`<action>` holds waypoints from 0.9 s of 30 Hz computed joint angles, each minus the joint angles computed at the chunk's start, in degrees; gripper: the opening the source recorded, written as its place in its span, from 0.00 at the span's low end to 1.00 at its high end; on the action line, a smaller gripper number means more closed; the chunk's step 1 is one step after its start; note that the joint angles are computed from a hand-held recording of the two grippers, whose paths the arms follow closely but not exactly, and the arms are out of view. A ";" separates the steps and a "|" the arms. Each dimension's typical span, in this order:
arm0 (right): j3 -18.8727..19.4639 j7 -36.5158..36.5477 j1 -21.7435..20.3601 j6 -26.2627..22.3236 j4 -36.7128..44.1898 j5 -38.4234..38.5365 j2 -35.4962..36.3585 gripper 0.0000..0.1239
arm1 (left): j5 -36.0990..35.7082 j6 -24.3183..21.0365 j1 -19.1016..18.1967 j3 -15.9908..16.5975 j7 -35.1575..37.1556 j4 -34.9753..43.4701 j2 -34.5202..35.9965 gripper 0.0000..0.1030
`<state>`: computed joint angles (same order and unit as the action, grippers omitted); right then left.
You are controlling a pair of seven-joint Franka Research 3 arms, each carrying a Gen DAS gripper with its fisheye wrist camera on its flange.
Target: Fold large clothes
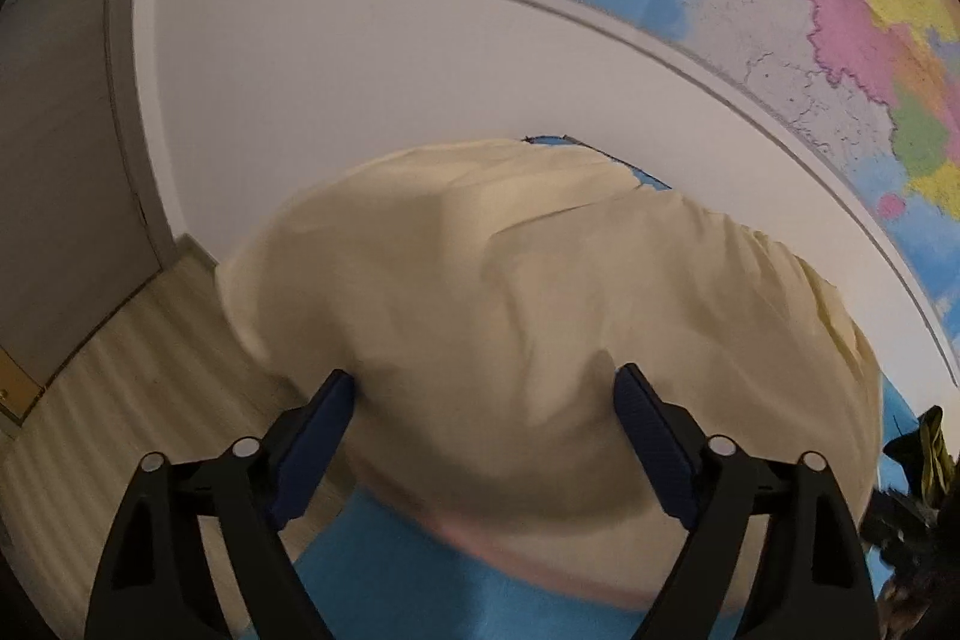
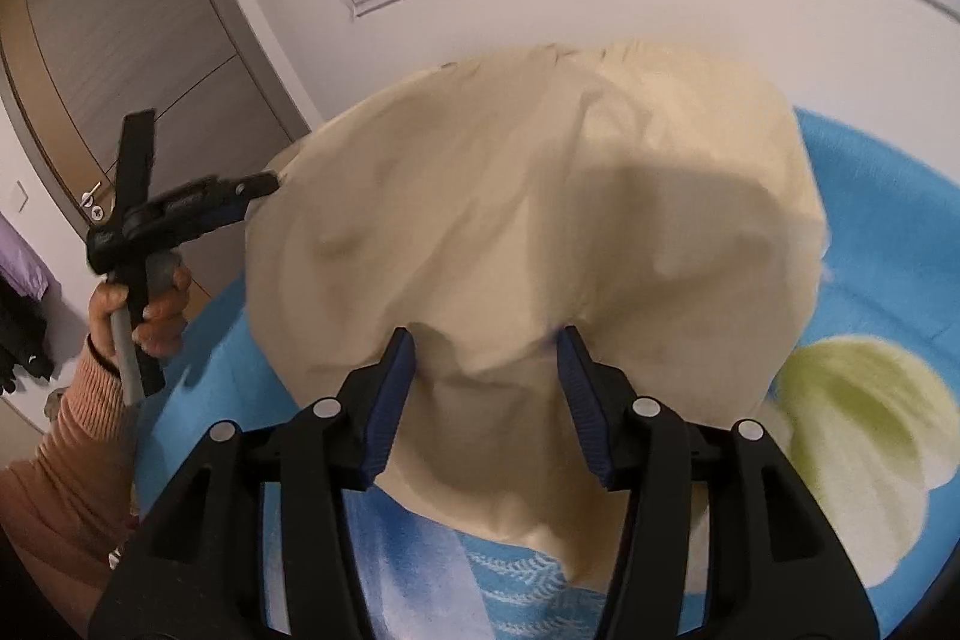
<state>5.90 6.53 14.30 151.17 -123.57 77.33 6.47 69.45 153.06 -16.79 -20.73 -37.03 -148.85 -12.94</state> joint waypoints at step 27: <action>1.14 27.92 -1.10 2.08 16.65 -20.43 11.30 0.26 | -4.72 -8.64 -8.67 0.24 25.85 19.83 13.31 0.77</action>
<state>7.04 34.45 13.20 153.25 -106.92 56.89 17.77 64.73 144.42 -25.46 -20.48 -11.18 -129.02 0.36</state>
